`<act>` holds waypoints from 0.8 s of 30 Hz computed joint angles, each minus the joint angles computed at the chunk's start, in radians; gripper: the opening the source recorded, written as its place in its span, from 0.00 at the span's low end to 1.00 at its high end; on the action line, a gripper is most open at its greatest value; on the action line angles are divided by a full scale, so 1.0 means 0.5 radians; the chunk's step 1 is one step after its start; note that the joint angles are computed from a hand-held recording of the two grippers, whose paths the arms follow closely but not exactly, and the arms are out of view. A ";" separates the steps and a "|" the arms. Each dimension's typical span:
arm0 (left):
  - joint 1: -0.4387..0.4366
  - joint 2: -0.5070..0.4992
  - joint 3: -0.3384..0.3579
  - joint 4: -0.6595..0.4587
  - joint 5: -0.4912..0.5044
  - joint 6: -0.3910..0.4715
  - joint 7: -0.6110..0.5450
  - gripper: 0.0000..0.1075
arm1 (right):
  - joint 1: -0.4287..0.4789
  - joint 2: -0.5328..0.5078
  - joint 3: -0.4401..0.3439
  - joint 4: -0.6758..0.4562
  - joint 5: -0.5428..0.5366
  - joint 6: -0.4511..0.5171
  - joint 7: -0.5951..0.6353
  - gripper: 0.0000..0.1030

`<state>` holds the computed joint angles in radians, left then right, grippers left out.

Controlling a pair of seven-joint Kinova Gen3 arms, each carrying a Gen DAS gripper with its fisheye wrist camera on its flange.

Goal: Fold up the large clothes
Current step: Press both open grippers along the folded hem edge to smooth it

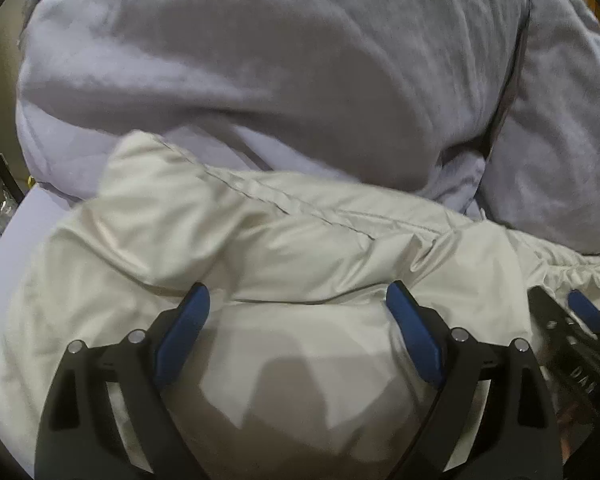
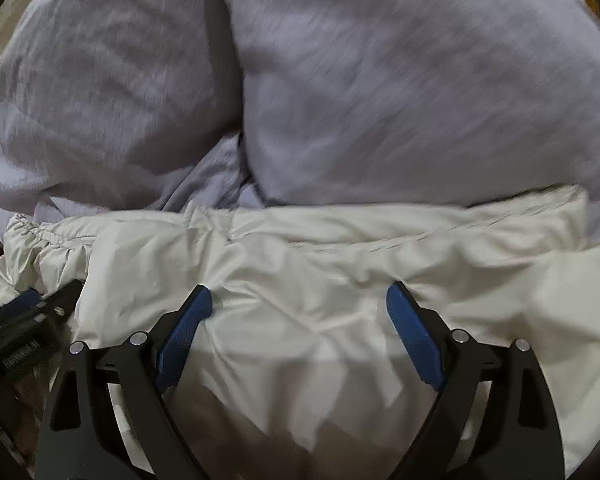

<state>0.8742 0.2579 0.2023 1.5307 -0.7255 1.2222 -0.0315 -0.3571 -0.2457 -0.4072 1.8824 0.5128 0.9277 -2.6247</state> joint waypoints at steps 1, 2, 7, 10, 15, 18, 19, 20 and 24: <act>0.002 -0.021 -0.003 0.008 -0.011 0.013 -0.002 0.83 | 0.007 -0.029 0.006 0.010 0.014 0.011 0.008 0.88; 0.007 -0.043 0.001 0.023 -0.022 0.027 0.008 0.83 | 0.019 -0.052 0.005 0.018 0.028 0.025 0.010 0.89; -0.030 -0.070 0.015 0.026 -0.070 0.103 0.005 0.83 | 0.150 -0.139 0.065 0.067 0.040 0.070 0.056 0.89; -0.062 -0.045 0.014 0.026 -0.059 0.119 0.003 0.83 | 0.219 -0.143 0.079 0.099 0.038 0.062 0.064 0.89; -0.065 0.035 -0.007 0.015 -0.072 0.133 -0.028 0.84 | 0.259 -0.050 0.073 0.147 0.078 -0.009 0.047 0.89; -0.044 0.081 -0.030 0.007 -0.092 0.135 -0.043 0.84 | 0.238 0.023 0.065 0.176 0.147 -0.048 -0.011 0.90; -0.041 0.093 -0.040 0.009 -0.098 0.124 -0.039 0.84 | 0.225 0.044 0.074 0.186 0.169 -0.066 -0.031 0.91; -0.041 0.100 -0.049 0.013 -0.098 0.111 -0.034 0.84 | 0.211 0.065 0.088 0.197 0.190 -0.087 -0.046 0.92; -0.042 0.116 -0.077 0.041 -0.106 0.061 -0.011 0.86 | 0.151 0.146 0.121 0.244 0.299 -0.160 -0.161 0.94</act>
